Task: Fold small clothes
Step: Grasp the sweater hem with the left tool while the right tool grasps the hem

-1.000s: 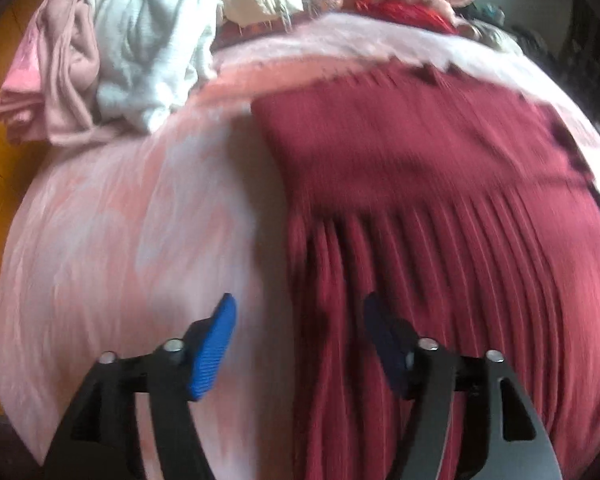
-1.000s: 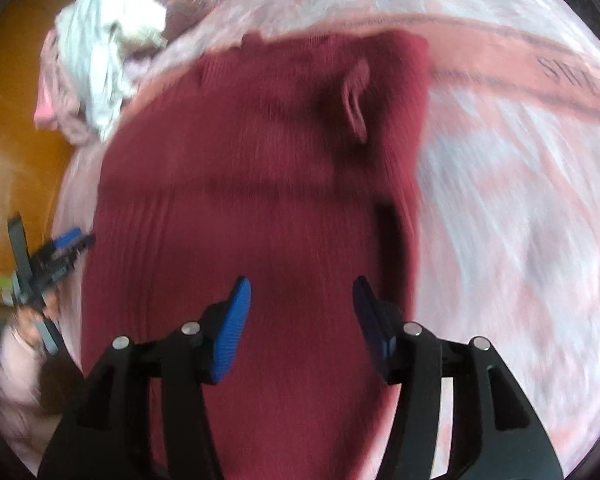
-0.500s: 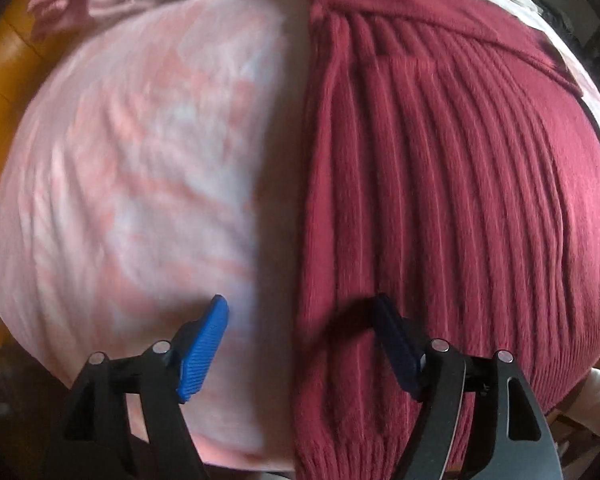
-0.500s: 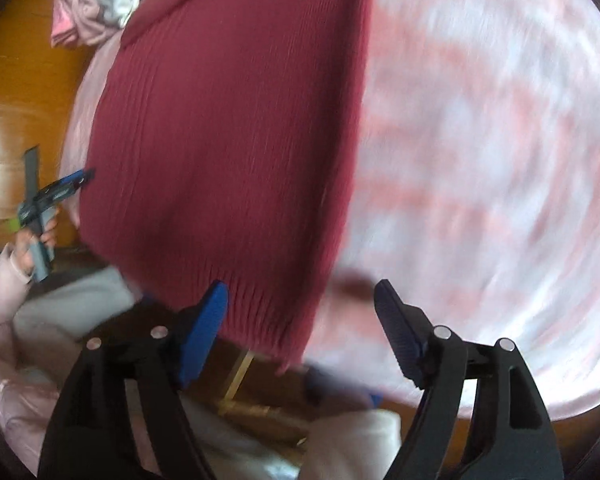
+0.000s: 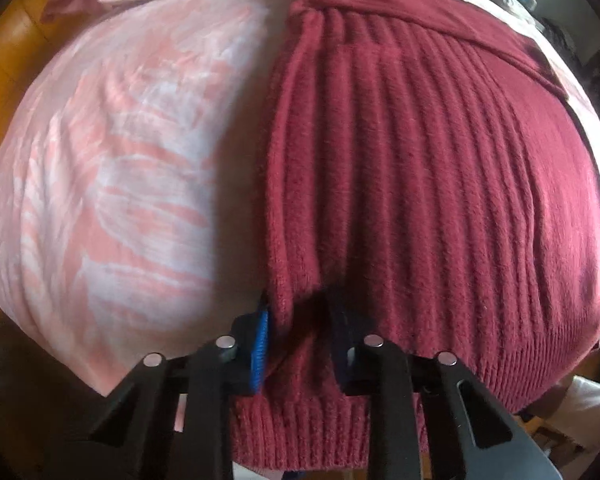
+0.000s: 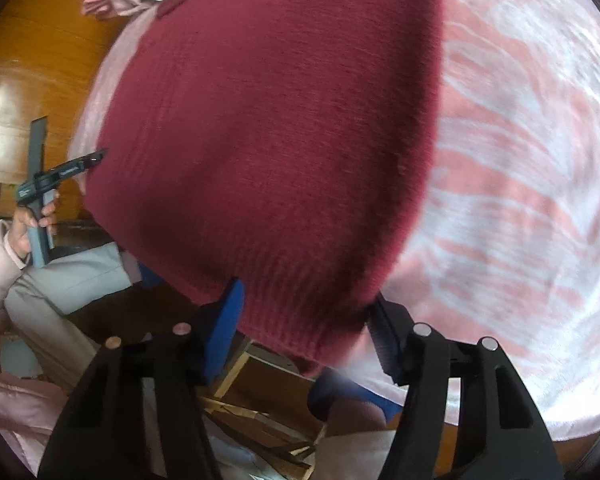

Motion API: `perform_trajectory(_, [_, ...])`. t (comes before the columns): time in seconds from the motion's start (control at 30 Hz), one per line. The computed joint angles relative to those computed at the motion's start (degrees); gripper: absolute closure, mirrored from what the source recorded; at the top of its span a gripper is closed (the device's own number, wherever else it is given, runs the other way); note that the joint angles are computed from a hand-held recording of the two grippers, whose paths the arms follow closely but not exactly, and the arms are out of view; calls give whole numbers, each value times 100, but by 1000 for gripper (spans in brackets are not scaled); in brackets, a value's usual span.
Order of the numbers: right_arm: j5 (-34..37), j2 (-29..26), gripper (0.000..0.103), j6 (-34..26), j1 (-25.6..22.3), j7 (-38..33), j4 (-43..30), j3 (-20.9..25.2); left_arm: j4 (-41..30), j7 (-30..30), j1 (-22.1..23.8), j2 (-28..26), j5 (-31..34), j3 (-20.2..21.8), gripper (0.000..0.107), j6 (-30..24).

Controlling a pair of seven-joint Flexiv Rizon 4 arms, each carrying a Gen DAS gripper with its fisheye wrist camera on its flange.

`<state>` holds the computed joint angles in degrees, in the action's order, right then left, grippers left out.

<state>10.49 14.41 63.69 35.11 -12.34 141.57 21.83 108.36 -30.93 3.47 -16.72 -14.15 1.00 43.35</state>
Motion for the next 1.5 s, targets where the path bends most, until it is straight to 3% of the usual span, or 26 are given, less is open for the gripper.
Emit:
perform_trajectory(0.07, [-168, 12, 64, -317, -11, -51, -48, 6, 270, 158, -7, 154, -20, 3, 91, 219])
perform_trajectory(0.1, [-147, -2, 85, -175, -10, -88, -32, 1, 342, 214, 0, 208, -59, 1, 95, 243])
perform_trajectory(0.13, [-93, -4, 92, 48, -15, -30, 7, 21, 316, 222, 1, 199, -86, -7, 96, 234])
perform_trajectory(0.23, [-359, 145, 93, -264, -67, -40, -104, 26, 335, 229, 21, 322, -241, -9, 99, 107])
perform_trajectory(0.47, [-1485, 818, 93, 374, -750, 857, 200, 268, -246, 262, 289, 514, -1369, -44, 99, -1346])
perform_trajectory(0.6, [-1874, 1089, 93, 286, -1121, 1049, 259, 79, -782, -33, 304, 263, -1804, -117, 99, -1704])
perform_trajectory(0.73, [-2068, 1201, 93, 221, -1499, 874, 266, -250, -1510, -603, 187, -267, -1996, -307, 99, -1694])
perform_trajectory(0.93, [-2420, 383, 93, 784, -2170, 664, 88, -726, -2615, -1510, -211, -1303, -1730, -619, 99, -1209])
perform_trajectory(1.1, [-1891, -413, 93, 1005, -2226, -37, -105, -1190, -3515, -2195, -446, -2182, -1447, -770, 99, -1094])
perform_trajectory(1.23, [-994, -952, 88, 1223, -2237, -762, -317, -1444, -4101, -2496, -611, -2691, -1078, -788, 98, -1154])
perform_trajectory(1.43, [572, -821, 79, 1512, -2331, -1714, -296, -1525, -5634, -3161, -362, -3518, -1192, -970, 90, -2822])
perform_trajectory(1.47, [579, -655, 79, 1538, -2372, -1625, -189, -1486, -5742, -3213, -319, -3576, -1234, -989, 89, -2938])
perform_trajectory(1.5, [213, -487, 73, 1407, -2572, -1330, -103, -1359, -5853, -3246, -276, -3610, -1225, -973, 89, -3070])
